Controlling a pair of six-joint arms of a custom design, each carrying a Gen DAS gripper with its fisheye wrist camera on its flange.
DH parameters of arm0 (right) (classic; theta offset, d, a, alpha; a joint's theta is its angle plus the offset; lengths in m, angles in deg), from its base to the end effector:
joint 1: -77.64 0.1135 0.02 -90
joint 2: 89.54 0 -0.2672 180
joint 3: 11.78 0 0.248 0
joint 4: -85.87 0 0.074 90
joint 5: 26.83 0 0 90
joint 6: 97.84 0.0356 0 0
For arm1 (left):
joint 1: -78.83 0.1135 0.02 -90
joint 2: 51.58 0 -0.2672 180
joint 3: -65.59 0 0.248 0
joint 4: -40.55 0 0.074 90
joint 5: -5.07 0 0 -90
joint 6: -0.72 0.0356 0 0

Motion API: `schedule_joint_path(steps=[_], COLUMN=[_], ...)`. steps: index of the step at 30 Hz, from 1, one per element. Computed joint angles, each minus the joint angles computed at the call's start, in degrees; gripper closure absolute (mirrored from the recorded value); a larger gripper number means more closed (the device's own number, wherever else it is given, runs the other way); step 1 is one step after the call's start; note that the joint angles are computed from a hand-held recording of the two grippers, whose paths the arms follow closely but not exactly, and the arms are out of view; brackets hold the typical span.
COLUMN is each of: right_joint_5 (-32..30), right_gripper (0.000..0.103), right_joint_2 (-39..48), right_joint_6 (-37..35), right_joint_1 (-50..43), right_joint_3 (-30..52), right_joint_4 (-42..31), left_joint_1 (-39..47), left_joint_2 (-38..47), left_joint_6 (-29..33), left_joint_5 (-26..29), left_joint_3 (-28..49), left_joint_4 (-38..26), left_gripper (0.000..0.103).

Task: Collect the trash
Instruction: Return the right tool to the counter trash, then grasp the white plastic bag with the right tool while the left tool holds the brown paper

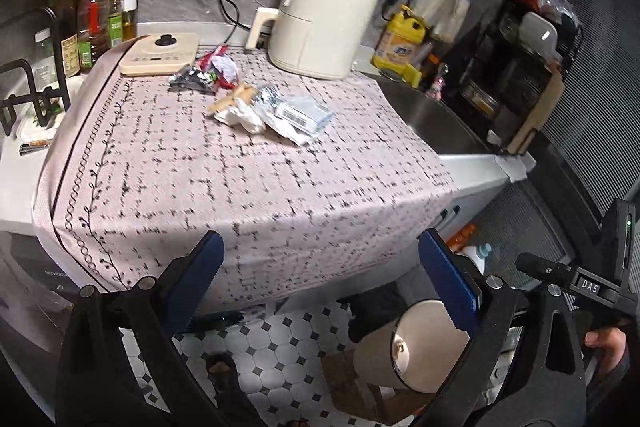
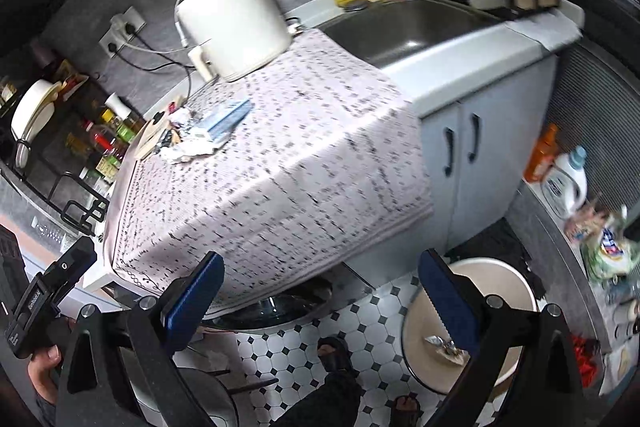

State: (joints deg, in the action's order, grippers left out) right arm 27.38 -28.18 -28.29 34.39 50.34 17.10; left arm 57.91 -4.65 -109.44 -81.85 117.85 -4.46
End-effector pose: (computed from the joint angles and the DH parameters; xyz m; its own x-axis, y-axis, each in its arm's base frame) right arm 0.1442 -0.1071 0.2559 -0.7713 0.3364 -0.5403 0.1354 0.9162 0.3773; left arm 0.1570 -0.0620 0.2618 -0.6961 -0.1024 -0.7106 0.1654 0.9403 -0.2974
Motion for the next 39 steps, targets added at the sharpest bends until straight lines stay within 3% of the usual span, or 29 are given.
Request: schedule_joint_path(steps=[9, 14, 21, 31, 39], right_joint_5=[10.1, 14.6, 20.3, 26.3, 30.5], right_gripper=[0.008, 0.008, 0.008, 0.008, 0.008], right_joint_2=[5.2, 10.7, 20.4, 36.3, 44.9], right_joint_6=[19.2, 25.2, 32.1, 40.0, 44.1], right_joint_1=[22.0, 29.2, 37.4, 46.0, 48.2], right_joint_3=[3.5, 6.8, 14.4, 27.5, 37.9], right_joint_4=[12.9, 17.7, 20.5, 21.3, 18.4], left_joint_1=[15.0, 19.3, 25.1, 27.8, 25.9], left_joint_2=[11.2, 20.7, 34.5, 54.9, 71.7], left_joint_6=[7.3, 10.5, 14.2, 19.7, 23.4], left_joint_5=[11.2, 15.0, 19.9, 25.1, 27.2], left_joint_3=[3.2, 7.9, 18.4, 36.0, 54.6], left_joint_4=[7.2, 11.4, 11.8, 8.2, 0.8], left_gripper=[0.006, 0.006, 0.007, 0.026, 0.033])
